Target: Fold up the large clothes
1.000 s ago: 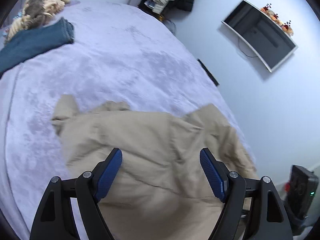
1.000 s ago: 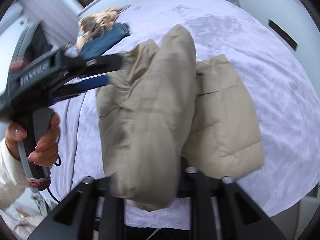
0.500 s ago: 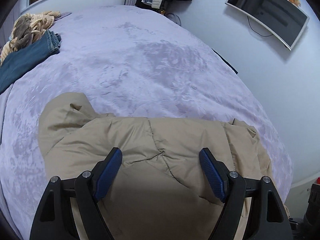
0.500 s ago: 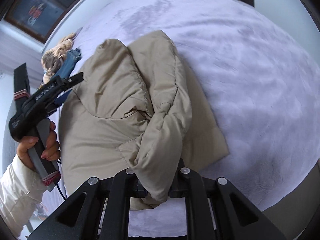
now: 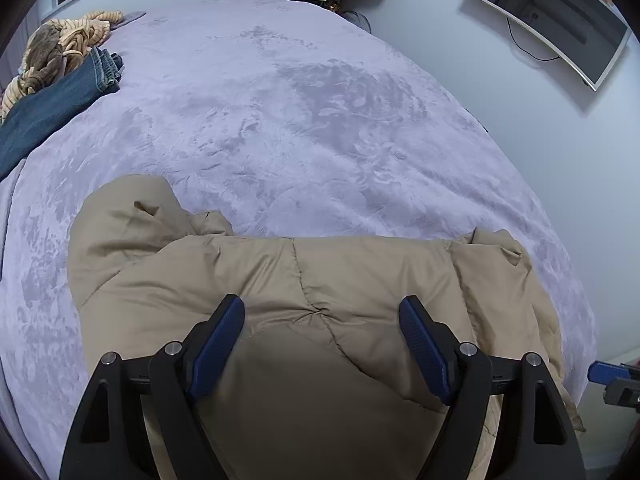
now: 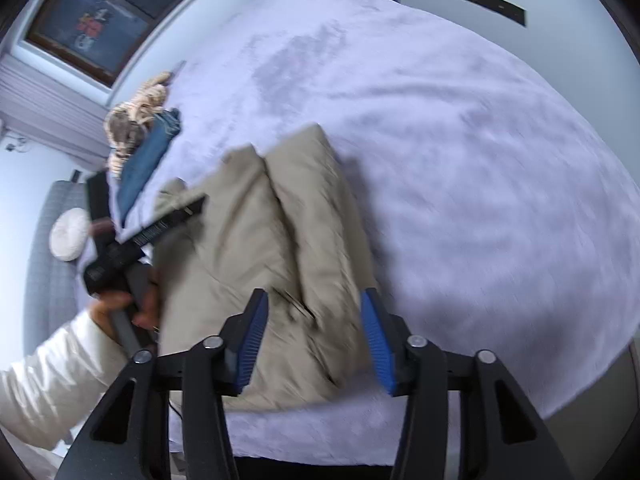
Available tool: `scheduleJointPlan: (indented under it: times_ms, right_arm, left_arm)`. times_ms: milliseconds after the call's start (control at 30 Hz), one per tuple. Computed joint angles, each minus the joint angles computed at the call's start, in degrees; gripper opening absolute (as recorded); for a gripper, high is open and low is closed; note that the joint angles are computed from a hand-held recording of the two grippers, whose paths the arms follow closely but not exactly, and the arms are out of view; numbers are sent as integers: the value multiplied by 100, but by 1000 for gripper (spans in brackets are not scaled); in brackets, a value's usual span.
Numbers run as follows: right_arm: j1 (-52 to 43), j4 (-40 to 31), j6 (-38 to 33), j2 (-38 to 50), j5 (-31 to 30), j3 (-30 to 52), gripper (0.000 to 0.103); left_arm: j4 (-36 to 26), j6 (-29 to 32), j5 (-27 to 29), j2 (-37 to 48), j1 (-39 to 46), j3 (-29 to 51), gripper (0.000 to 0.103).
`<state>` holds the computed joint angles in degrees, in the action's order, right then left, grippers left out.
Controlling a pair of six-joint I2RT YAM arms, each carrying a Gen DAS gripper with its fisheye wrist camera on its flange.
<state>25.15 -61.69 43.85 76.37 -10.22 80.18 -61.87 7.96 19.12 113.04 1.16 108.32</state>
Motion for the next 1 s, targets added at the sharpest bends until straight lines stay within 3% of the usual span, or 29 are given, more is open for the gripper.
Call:
scheduleJointPlan:
  times_ms: [100,267,300,400,600,833,1000]
  right_arm:
    - [-310,486,-360,595,-795,135,57]
    - [-391,1133,-204,1451,-1573,43,53]
    - [-394,1147,-198,1506,-1609,-20,38]
    - [-315,1268,-42,1471,-1523,-416,24]
    - [-175,1771,380,1162,-1593,-1205,24]
    - [-181,1567,135,1318,-1678,-990,24]
    - [-88,1340,59,1473,-1527,-725,24]
  left_arm:
    - [-11,-2,-41,-11,8,-5,83]
    - [46,-60,-164,-116,-21,-126,83]
    - [62,-57,-182,-149,-36,-168,83]
    - [110,20,-287,-279,-125,-333,83]
    - [-380,-58,-655,-388,-254,-128,83]
    - [-1347,-157,-1002,-696,-105,220,83]
    - [-1793,-200,-909,-1130,232,-137,83]
